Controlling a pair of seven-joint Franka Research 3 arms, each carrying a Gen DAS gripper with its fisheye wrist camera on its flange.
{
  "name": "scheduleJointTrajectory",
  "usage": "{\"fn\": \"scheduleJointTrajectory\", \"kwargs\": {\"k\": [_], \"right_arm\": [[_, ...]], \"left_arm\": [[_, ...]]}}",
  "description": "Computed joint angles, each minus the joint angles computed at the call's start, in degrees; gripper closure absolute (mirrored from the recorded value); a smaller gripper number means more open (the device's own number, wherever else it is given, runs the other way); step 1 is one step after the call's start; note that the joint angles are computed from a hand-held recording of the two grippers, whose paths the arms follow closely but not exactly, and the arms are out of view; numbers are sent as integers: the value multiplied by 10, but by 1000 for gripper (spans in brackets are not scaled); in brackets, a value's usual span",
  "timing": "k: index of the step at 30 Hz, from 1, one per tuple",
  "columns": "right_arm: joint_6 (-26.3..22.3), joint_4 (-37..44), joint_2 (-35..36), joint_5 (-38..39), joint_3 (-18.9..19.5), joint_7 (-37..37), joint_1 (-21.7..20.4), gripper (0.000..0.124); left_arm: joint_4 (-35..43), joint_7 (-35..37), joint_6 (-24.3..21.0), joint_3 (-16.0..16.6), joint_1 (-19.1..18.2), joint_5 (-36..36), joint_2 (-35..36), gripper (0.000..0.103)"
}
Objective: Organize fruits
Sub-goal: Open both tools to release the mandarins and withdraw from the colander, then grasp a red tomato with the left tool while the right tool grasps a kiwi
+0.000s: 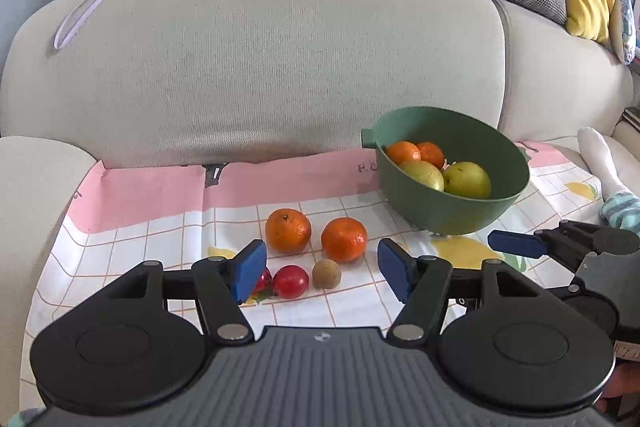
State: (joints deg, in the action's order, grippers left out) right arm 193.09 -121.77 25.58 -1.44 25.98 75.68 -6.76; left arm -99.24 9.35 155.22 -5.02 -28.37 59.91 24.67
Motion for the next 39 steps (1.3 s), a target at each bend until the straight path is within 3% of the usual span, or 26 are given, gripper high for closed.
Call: {"fn": "scheduleJointTrajectory", "kwargs": {"k": [14,23,39], "right_arm": [[-41,71,65,26,24,-67,-1,79],[-64,113,93,76,6,-125,34,88],[-93,160,114,156,-46,-180,95,92]], "left_arm": [[14,69,19,2,13,-71,36,33],[15,99,16,7,18,-116,48,39],[39,149,20,16,12,-153,81,49]]}}
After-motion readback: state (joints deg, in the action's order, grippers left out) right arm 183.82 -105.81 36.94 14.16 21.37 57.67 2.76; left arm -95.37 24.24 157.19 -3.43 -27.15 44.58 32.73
